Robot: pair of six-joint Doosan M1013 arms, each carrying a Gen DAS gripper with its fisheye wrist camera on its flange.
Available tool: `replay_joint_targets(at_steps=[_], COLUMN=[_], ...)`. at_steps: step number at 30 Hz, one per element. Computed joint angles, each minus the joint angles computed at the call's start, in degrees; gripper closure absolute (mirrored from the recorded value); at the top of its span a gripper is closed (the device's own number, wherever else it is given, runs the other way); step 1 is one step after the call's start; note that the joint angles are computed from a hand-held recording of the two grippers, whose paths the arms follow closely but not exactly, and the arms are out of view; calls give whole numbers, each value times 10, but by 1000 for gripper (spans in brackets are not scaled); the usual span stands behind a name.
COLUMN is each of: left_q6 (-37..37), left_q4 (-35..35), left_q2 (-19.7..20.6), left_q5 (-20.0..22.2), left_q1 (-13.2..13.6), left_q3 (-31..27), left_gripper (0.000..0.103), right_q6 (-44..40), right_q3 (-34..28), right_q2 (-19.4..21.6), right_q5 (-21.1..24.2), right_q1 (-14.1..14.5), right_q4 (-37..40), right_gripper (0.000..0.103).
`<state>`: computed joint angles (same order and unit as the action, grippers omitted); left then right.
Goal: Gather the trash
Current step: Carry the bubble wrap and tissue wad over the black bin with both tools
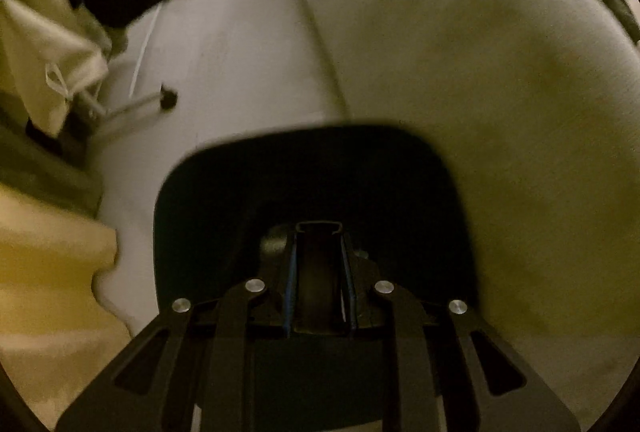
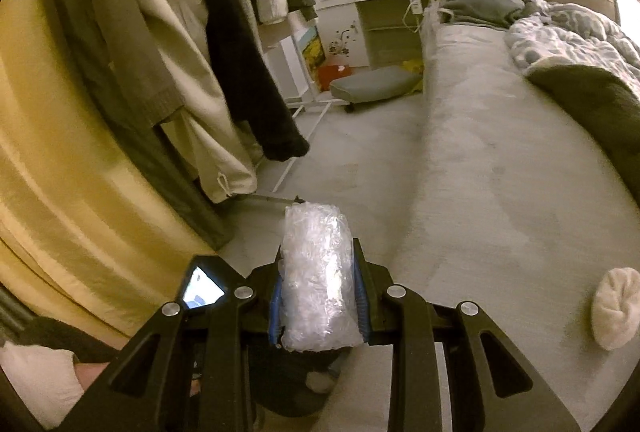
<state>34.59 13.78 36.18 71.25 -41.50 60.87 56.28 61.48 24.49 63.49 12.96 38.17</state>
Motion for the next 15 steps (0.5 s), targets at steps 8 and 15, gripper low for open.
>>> replay_joint_targets(at_steps=[8, 15], left_q6=[1, 8], left_q4=[-70, -73], left_q2=[-13, -29], left_q5=[2, -10], left_q1=[9, 9], left_q3=[61, 85], left_gripper=[82, 49], right_q6=[12, 38], right_q3=[-13, -25], right_q2=[13, 31], right_q5=[11, 39], right_q1=[22, 41], right_q4=[-22, -61], right_gripper=[74, 74])
